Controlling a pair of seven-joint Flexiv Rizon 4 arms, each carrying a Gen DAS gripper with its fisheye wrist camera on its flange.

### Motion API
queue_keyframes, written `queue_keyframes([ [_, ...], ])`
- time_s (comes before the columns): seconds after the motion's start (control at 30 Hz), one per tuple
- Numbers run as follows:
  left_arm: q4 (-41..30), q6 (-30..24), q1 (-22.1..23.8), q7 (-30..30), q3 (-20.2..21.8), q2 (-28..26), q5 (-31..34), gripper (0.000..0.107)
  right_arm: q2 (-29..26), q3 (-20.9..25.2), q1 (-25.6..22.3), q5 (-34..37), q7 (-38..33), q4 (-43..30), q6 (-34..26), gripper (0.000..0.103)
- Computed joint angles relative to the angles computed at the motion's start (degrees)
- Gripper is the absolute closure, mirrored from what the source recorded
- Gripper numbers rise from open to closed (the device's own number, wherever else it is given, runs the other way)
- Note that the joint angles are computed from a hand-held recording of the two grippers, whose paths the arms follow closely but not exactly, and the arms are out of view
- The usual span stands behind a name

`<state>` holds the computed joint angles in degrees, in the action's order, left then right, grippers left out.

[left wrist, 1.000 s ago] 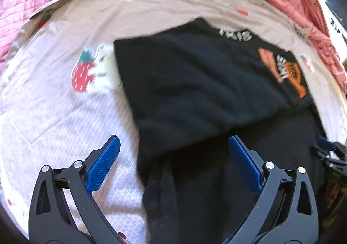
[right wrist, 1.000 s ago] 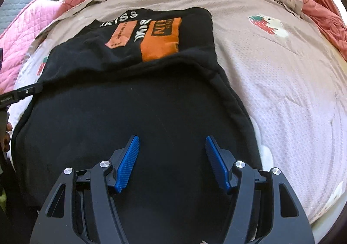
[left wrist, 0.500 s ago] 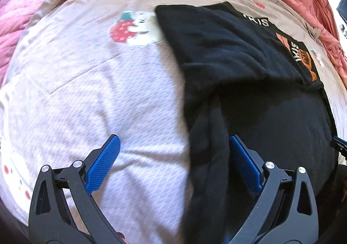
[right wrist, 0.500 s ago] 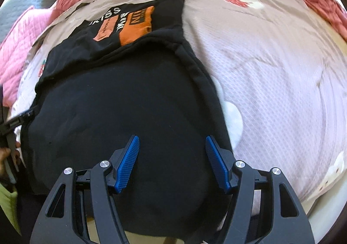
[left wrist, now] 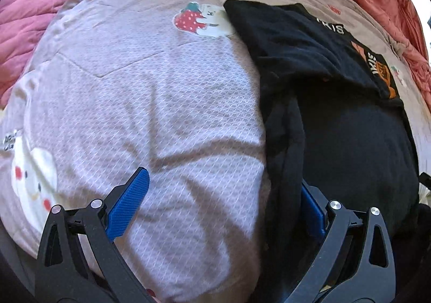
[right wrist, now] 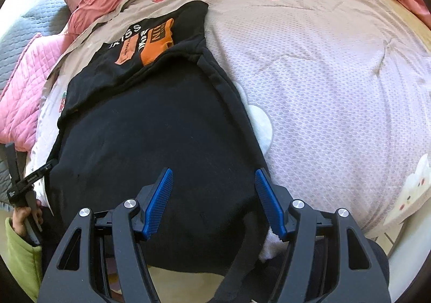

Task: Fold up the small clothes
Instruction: 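Grasp the sweatshirt hem with the right gripper and fold it toward the collar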

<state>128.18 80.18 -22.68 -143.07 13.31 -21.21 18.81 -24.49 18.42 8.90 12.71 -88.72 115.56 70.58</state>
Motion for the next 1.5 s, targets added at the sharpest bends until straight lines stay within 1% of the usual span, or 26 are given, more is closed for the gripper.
queue_keyframes([
  [0.07, 0.7, 0.0, -1.0, -1.3, 0.8, 1.2, 0.9, 0.013, 0.7, -2.8, 2.1, -3.0, 2.9, 1.4, 0.1, 0.041],
  [0.1, 0.9, -0.1, -1.2, -1.8, 0.8, 1.7, 1.2, 0.013, 1.0, -3.6, 2.5, -4.0, 4.0, 1.9, -0.2, 0.041],
  [0.23, 2.4, -0.1, -1.1, -3.5, 0.2, 4.2, 2.7, 0.013, 1.6, -0.9, -1.9, 0.8, 2.1, 1.7, -0.6, 0.041],
  [0.33, 3.6, 0.0, -0.4, -4.6, -1.1, 6.0, 3.5, 0.013, 2.9, -0.7, -2.9, 2.2, 0.8, 2.6, -0.4, 0.041],
  [0.4, 5.8, 2.3, 0.6, -4.2, -2.6, 7.1, 2.3, 0.013, 3.7, -0.5, -3.3, 2.9, -0.4, 3.1, -0.5, 0.041],
  [0.43, 5.1, 2.7, 2.4, -3.0, -4.9, 5.9, 0.6, 0.013, 4.2, 0.0, -3.7, 3.6, -1.6, 3.4, -0.9, 0.041],
  [0.5, 7.2, 5.0, 3.9, -0.8, -7.2, 6.4, -2.6, 0.013, 4.8, 0.2, -3.7, 4.4, -3.3, 3.7, -2.1, 0.041],
  [0.53, 8.7, 6.3, 5.1, 1.1, -9.3, 6.6, -5.1, 0.013, 5.0, 0.1, -3.5, 4.5, -4.1, 3.8, -2.9, 0.041],
  [0.57, 9.4, 6.8, 5.2, 2.3, -10.0, 6.6, -6.6, 0.013, 5.0, 0.0, -3.1, 4.5, -4.6, 3.8, -3.5, 0.041],
  [0.63, 9.9, 6.9, 4.3, 4.2, -10.8, 6.4, -8.9, 0.013, 4.9, -0.8, -2.0, 3.7, -4.9, 3.5, -5.2, 0.041],
  [0.73, 8.5, 4.9, 1.4, 5.5, -10.0, 5.2, -9.9, 0.013, 4.0, -1.7, -0.5, 2.3, -5.3, 2.7, -7.6, 0.041],
  [0.83, 8.0, 4.3, 1.1, 7.4, -10.9, 4.2, -11.8, 0.013, 2.7, -2.1, 0.5, 1.0, -5.7, 1.8, -9.8, 0.041],
  [0.93, 7.7, 4.1, 1.0, 9.4, -11.7, 3.1, -13.8, 0.013, 2.0, -2.1, 0.7, 1.0, -6.3, 1.5, -10.7, 0.039],
  [1.0, 7.7, 3.5, 0.6, 10.0, -11.7, 2.7, -14.7, 0.013, 1.8, -1.8, 0.1, 2.2, -6.8, 1.1, -10.7, 0.043],
  [1.03, 7.9, 3.8, 1.1, 10.7, -12.4, 2.4, -15.6, 0.013, 1.8, -1.8, -0.1, 2.6, -7.0, 1.1, -10.5, 0.049],
  [1.07, 8.3, 4.3, 1.4, 11.3, -12.8, 2.3, -16.4, 0.013, 1.8, -1.9, -0.3, 3.2, -7.0, 1.1, -10.0, 0.059],
  [1.1, 8.6, 4.9, 1.7, 11.7, -13.2, 2.0, -17.2, 0.013, 1.8, -1.9, -0.6, 3.8, -7.1, 1.2, -9.6, 0.065],
  [1.13, 8.9, 5.5, 1.8, 12.0, -13.4, 1.8, -17.9, 0.013, 1.8, -1.3, -1.6, 5.4, -7.8, 0.9, -9.2, 0.081],
  [1.17, 9.3, 6.2, 1.9, 12.3, -13.6, 1.8, -18.6, 0.013, 1.7, 0.5, -4.0, 9.2, -10.8, -0.1, -9.6, 0.095],
  [1.23, 10.4, 8.3, 2.1, 12.7, -14.0, 1.9, -19.9, 0.014, 2.1, 1.8, -6.1, 13.7, -14.2, -0.7, -9.5, 0.095],
  [1.27, 10.8, 9.2, 2.1, 12.9, -14.1, 1.9, -20.5, 0.015, 2.4, 1.7, -6.2, 14.9, -14.8, -0.8, -9.4, 0.095],
  [1.3, 11.3, 10.1, 2.1, 13.1, -14.1, 2.0, -21.1, 0.020, 2.7, 1.7, -6.6, 16.4, -15.6, -0.9, -9.3, 0.095],
  [1.33, 11.6, 10.3, 1.9, 13.2, -14.0, 2.1, -21.6, 0.022, 2.8, 1.4, -6.5, 16.9, -16.0, -1.0, -9.6, 0.095],
  [1.4, 11.6, 10.6, 1.3, 13.6, -13.7, 2.1, -22.4, 0.023, 3.0, -0.1, -5.1, 15.9, -14.8, -0.6, -9.9, 0.095],
  [1.5, 11.7, 10.5, 1.5, 14.9, -14.3, 1.9, -23.4, 0.023, 2.8, -2.2, -2.4, 11.5, -12.0, 0.2, -11.1, 0.092],
])
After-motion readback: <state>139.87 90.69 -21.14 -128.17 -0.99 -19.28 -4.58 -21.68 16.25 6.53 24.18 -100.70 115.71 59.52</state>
